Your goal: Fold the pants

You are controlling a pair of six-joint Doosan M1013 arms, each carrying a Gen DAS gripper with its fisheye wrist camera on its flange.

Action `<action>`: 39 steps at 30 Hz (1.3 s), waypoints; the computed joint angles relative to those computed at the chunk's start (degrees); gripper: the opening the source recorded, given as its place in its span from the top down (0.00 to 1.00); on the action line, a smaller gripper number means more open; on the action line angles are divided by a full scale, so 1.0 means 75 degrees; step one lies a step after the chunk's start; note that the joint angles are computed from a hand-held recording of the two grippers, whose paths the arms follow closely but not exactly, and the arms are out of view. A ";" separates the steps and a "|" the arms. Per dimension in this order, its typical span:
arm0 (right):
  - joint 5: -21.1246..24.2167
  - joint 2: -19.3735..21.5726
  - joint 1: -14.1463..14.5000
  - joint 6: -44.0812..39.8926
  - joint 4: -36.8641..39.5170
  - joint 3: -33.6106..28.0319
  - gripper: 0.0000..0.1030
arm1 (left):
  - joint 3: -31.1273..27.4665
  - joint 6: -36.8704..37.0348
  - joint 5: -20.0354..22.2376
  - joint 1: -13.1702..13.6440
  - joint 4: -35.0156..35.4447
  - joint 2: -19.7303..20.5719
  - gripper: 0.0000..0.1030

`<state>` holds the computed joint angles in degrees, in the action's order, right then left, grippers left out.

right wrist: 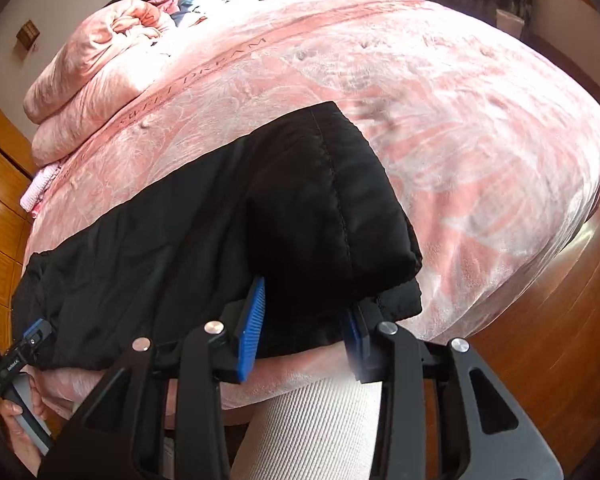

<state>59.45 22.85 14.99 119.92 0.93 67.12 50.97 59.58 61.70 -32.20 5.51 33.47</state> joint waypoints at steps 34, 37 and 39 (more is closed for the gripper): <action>0.1871 0.2369 0.0954 -0.2801 0.0419 -0.3944 0.43 | -0.0798 0.1725 0.0003 0.1309 -0.1344 0.0401 0.07; 0.1855 0.2314 0.0947 -0.2940 0.0590 -0.3702 0.43 | -0.1763 0.3375 0.0773 0.1498 -0.2337 0.0989 0.08; 0.1648 0.2241 0.0972 -0.3117 0.0650 -0.3522 0.43 | -0.2413 0.4147 0.1338 0.1520 -0.2544 0.1393 0.22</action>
